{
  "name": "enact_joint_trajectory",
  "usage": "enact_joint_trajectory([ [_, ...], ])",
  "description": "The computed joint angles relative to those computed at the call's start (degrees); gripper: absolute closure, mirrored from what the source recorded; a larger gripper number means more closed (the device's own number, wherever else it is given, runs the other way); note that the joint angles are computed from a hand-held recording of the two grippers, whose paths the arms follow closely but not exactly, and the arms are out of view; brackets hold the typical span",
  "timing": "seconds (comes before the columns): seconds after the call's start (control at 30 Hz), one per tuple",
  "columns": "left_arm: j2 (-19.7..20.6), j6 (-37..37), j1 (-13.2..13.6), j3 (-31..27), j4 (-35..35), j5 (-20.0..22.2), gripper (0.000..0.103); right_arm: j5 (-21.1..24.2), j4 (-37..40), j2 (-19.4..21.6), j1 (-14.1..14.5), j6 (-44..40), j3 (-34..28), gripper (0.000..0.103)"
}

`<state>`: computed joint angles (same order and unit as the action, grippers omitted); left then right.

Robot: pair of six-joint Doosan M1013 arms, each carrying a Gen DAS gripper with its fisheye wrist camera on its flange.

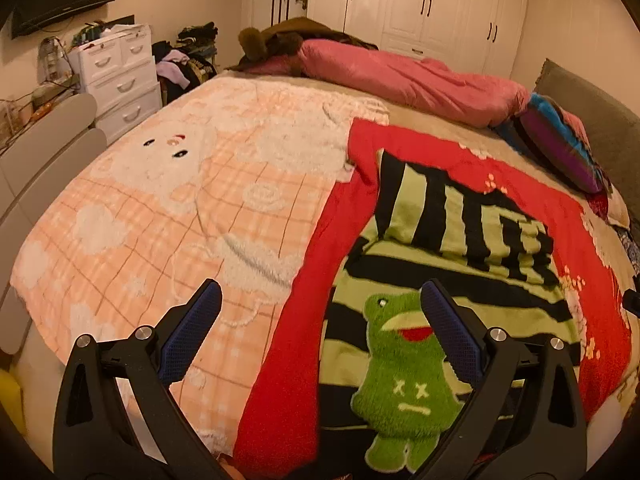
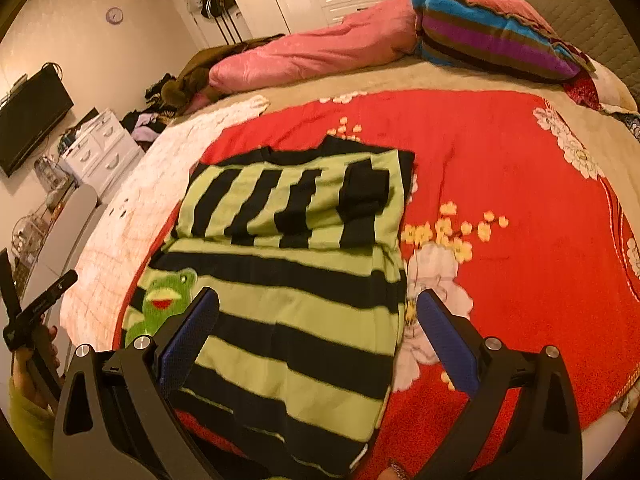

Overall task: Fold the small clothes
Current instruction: 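Grasp the sweater hem with the left gripper while the right gripper grasps it too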

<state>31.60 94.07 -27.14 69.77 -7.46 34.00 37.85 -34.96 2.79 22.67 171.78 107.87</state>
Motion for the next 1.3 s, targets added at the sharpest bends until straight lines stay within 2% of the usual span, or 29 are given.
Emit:
enact_joint_trajectory([
  [0.5,0.9,1.5,0.2,0.9,1.1,6.5,0.009,1.3,14.9,1.6,2.9,-10.4,2.2,0.004],
  [0.77,2.1,2.4,0.3,0.6,0.9,10.2,0.01,1.5,20.8,2.1,3.5,-13.1,3.1,0.004],
  [1.17,4.4,6.6,0.3,-1.2,0.4,18.0,0.01,2.4,29.9,4.2,3.1,-21.2,2.6,0.004],
  [1.3,5.5,7.6,1.1,-2.1,-3.6,21.4,0.01,1.2,34.5,4.5,2.6,-25.1,3.1,0.004],
])
